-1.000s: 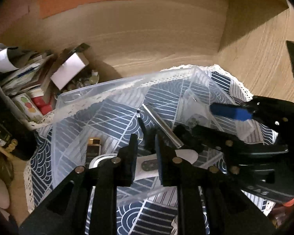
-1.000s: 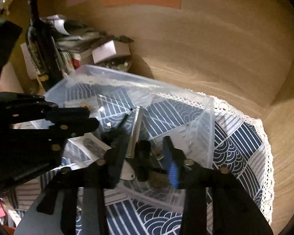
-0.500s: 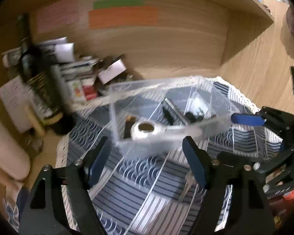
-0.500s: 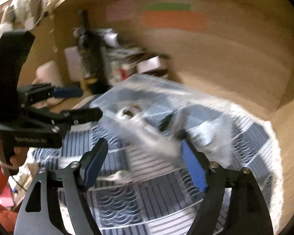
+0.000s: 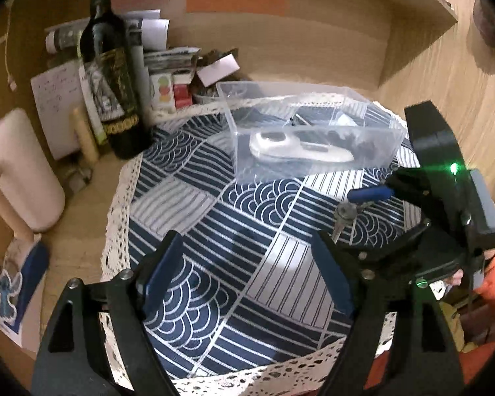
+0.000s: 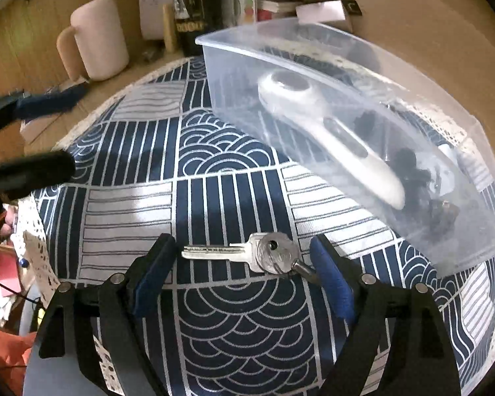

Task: Organize rigid objects
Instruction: 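Grasp the second key ring by its keys with the right gripper, then lower the second key ring into the clear box and open the right gripper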

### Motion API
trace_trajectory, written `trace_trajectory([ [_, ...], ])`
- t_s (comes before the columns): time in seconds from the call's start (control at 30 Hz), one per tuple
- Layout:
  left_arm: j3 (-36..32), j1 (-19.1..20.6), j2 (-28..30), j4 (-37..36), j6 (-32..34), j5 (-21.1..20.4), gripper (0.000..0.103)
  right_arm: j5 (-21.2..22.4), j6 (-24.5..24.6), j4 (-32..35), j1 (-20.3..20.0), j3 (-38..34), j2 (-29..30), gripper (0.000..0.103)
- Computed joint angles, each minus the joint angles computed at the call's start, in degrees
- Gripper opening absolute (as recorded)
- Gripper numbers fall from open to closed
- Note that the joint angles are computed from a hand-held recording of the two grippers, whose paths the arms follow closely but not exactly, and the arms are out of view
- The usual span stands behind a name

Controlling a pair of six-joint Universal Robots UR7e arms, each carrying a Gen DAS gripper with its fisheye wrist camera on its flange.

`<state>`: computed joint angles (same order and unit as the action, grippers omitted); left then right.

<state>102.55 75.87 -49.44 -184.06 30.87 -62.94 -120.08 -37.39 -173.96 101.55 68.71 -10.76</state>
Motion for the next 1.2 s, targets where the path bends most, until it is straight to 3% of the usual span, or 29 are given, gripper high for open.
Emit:
trace_trajectory([
  [0.2,0.4,0.6,-0.2,0.3,-1.0,-2.4,0.08,0.7,0.0,-1.7,-0.2,0.7,-0.1,0.059],
  [0.6,0.0,1.0,0.0,0.4,-1.8,-3.6,0.08,0.0,0.5,-7.8,0.7,2.1,0.0,0.058],
  [0.93,-1.1,0.0,0.9,-0.9,0.1,-4.4,0.08,3.5,-1.9,-19.8,2.6,7.4,-5.1,0.058],
  [1.2,-2.6,-0.8,1.8,-0.9,0.2,-5.8,0.08,3.1,-3.9,-23.4,3.1,1.9,-5.1,0.059],
])
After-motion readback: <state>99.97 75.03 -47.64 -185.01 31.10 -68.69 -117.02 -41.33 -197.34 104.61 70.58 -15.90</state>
